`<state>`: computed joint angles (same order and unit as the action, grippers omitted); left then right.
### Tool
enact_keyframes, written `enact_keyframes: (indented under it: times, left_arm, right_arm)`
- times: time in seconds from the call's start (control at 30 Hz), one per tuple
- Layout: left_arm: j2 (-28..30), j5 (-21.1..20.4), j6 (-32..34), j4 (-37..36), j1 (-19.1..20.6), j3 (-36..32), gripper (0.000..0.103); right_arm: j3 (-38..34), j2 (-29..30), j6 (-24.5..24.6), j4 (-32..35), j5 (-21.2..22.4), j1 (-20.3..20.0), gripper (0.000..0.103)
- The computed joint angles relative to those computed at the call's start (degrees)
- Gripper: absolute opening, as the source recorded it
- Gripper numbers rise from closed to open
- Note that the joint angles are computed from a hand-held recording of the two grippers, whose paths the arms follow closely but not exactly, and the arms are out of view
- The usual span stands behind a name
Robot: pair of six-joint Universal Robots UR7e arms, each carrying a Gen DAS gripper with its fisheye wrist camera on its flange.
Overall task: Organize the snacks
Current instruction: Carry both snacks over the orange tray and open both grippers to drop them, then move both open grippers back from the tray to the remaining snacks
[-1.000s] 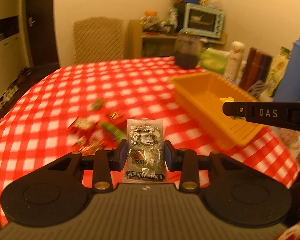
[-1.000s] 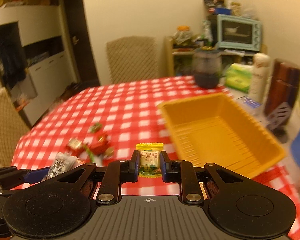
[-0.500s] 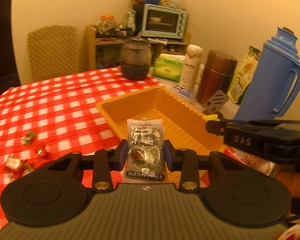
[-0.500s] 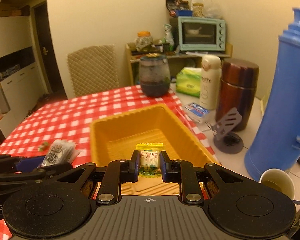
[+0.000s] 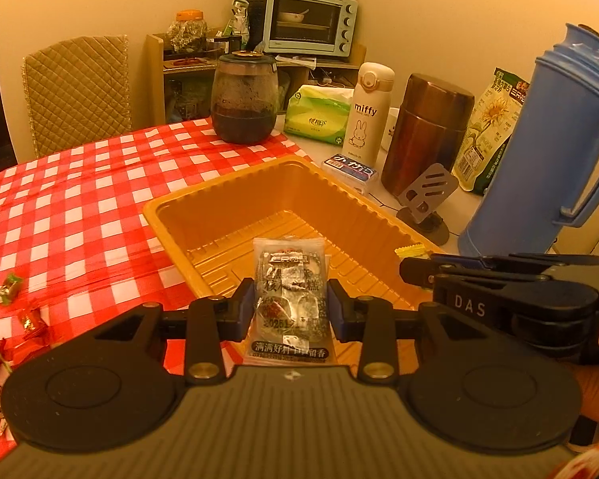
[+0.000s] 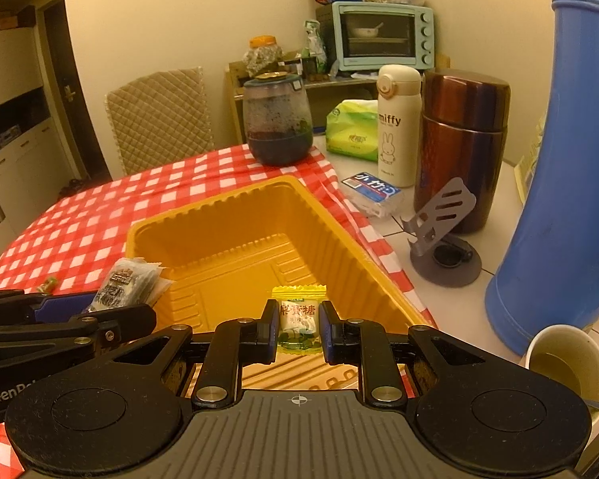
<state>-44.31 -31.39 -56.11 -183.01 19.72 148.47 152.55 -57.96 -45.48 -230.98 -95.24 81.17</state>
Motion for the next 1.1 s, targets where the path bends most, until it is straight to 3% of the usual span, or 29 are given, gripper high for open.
enact_keyframes:
  times: [0.2,0.33,0.63,0.77,0.83,0.87,0.9,1.1]
  left_arm:
    - [3.37,-0.38,5.68,-9.43,2.93,-0.9,0.035]
    - [2.9,0.58,5.0,-9.47,2.53,-0.07,0.036]
    - [-3.89,1.25,-8.31,2.64,-1.65,4.31,0.036]
    - [-6.71,0.93,-13.4,9.05,-3.77,5.69,0.037]
    - [-8.75,0.63,-16.61,14.11,-4.84,6.01,0.039]
    - [-9.77,0.43,-18.0,16.18,-5.46,6.28,0.039]
    - [-10.79,0.25,-19.48,17.98,-6.14,6.65,0.039]
    - [-19.28,-1.8,-31.95,34.9,-11.54,8.25,0.043]
  right_arm:
    - [-0.56,0.19,0.17,0.31,-0.1,-0.49,0.021]
    - [-0.35,0.22,0.11,0.14,-0.06,-0.8,0.021]
    - [0.26,0.19,0.76,0.65,0.83,-0.57,0.021]
    - [0.52,-0.7,1.7,2.17,3.2,-0.76,0.022]
    - [0.69,-2.04,2.28,4.08,4.56,-0.98,0.031]
    - [0.88,-2.15,2.35,3.61,4.74,-0.95,0.047]
    - [1.09,-2.16,2.44,2.84,4.72,-0.88,0.057]
    - [3.04,-4.27,4.51,1.78,3.22,0.15,0.058]
